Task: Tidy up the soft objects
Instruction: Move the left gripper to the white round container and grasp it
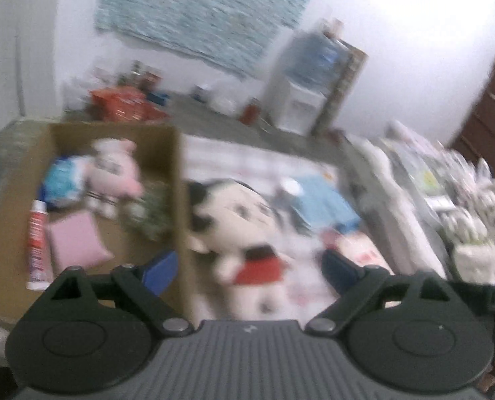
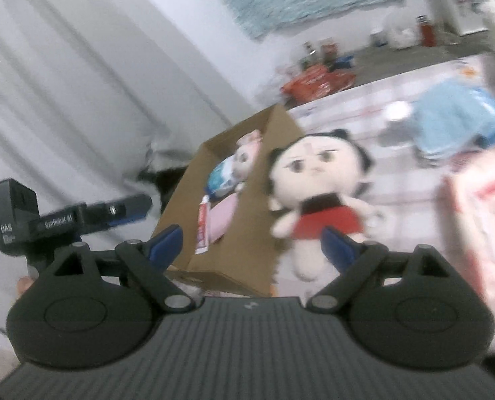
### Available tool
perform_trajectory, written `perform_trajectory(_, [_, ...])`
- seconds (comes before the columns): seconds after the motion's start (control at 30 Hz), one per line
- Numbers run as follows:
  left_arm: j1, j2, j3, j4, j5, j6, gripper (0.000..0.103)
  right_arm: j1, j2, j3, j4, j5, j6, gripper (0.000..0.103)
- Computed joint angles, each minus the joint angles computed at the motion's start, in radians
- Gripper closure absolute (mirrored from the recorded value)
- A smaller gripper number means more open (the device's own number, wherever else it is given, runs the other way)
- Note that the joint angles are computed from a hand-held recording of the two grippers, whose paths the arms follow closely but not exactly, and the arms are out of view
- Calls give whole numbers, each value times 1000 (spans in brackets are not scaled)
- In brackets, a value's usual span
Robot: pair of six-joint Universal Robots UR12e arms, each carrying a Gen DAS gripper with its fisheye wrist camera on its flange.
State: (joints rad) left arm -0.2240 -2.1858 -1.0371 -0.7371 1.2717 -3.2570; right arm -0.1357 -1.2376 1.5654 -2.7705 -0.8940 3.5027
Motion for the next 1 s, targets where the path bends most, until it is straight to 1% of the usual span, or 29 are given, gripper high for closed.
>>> perform_trajectory(0.03, [-10, -3, -3, 2, -7, 12, 9, -7, -10, 22, -31, -16, 12, 13])
perform_trajectory(0.1, [-36, -27, 22, -13, 5, 44, 9, -19, -26, 65, -94, -61, 40, 13])
perform_trajectory(0.17, [-59, -51, 45, -13, 22, 68, 9, -32, -34, 91, -122, -101, 58, 13])
perform_trajectory(0.27, [-88, -94, 98, -39, 39, 87, 9, -37, -30, 104, -135, -169, 64, 13])
perform_trajectory(0.33, [-102, -122, 133, -49, 42, 93, 9, -34, -24, 108, -139, -244, 45, 13])
perform_trajectory(0.4, [-114, -156, 181, -75, 46, 104, 9, -28, -8, 98, -140, -302, 34, 13])
perform_trajectory(0.5, [-135, -200, 249, -109, 89, 132, 9, -22, 15, 87, -145, -367, 17, 13])
perform_trajectory(0.53, [-140, -220, 279, -128, 104, 140, 9, -22, 25, 82, -149, -376, 15, 13])
perform_trajectory(0.6, [-143, -249, 326, -147, 110, 141, 9, -22, 45, 70, -157, -385, 22, 13])
perform_trajectory(0.67, [-147, -281, 369, -150, 135, 129, 9, -24, 72, 48, -160, -397, 27, 13])
perform_trajectory(0.73, [-151, -318, 426, -173, 162, 114, 9, -26, 90, 26, -151, -417, 16, 13])
perform_trajectory(0.8, [-153, -353, 473, -176, 178, 102, 10, -31, 107, 1, -143, -423, 4, 13])
perform_trajectory(0.87, [-156, -380, 507, -161, 205, 108, 11, -38, 128, -31, -135, -424, -12, 13])
perform_trajectory(0.93, [-157, -409, 549, -158, 218, 108, 13, -42, 149, -63, -129, -427, -36, 13])
perform_trajectory(1.0, [-156, -451, 618, -166, 225, 90, 13, -45, 177, -102, -122, -424, -62, 13])
